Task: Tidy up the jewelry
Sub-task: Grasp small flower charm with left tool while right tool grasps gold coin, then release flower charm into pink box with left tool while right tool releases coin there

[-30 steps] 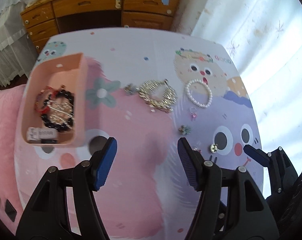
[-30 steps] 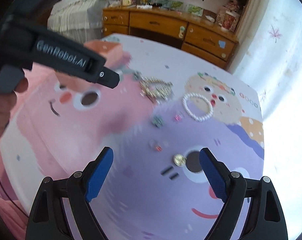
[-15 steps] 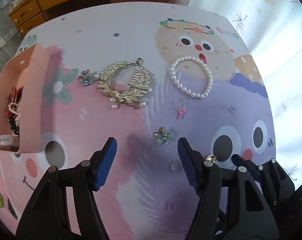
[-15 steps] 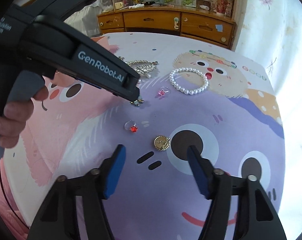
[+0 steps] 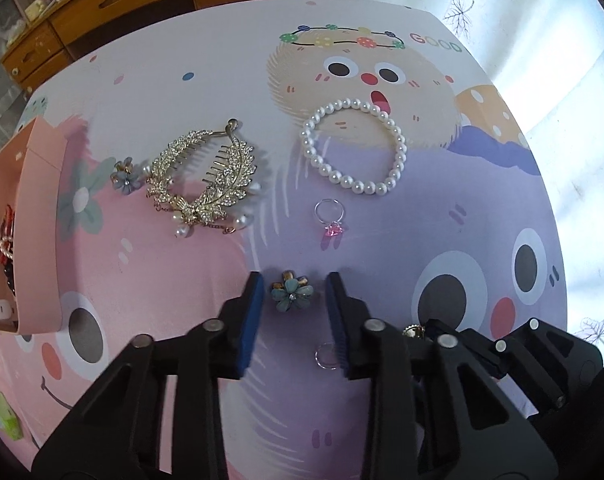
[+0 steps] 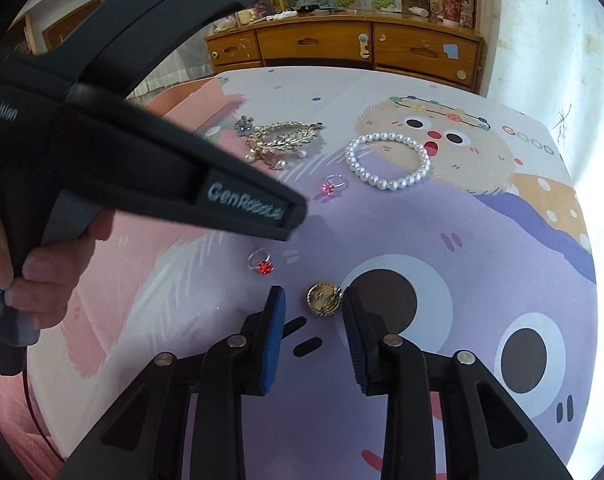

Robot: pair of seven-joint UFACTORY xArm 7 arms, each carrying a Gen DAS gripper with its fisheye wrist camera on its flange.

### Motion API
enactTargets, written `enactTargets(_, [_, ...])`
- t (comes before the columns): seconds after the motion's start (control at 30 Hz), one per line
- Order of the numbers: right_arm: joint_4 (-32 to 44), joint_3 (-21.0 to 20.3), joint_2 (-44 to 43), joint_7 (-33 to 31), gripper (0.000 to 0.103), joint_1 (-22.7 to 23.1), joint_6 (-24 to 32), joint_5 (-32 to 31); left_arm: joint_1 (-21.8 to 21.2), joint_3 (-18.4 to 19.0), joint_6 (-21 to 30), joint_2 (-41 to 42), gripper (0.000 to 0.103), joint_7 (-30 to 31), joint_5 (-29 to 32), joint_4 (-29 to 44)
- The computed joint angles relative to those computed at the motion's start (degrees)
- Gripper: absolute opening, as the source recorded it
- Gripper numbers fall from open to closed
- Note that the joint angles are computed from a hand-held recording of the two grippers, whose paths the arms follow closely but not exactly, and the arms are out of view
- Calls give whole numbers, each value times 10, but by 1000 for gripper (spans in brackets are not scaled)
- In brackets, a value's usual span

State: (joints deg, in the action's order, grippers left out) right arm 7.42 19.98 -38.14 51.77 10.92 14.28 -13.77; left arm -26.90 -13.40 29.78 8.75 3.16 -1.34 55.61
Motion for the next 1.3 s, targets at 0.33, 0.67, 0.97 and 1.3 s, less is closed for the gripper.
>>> enactTargets(0.33, [8,8,6,14,19,-10,11,-7,9,-3,-1,-12,18,23,-41,-10])
enactTargets(0.67, [34,33,-2,57,18,-6,66,-27,22,0,1,-54,18,86,-98,-36])
enactTargets(0.97, [98,72,31,137,18,-17,89,-65,38,24,23,-115,18,185,-168,-62])
enactTargets(1.3, [261,149,191,300,18,-66,139,-198,84,85,82,-158,18,349,-258,-60])
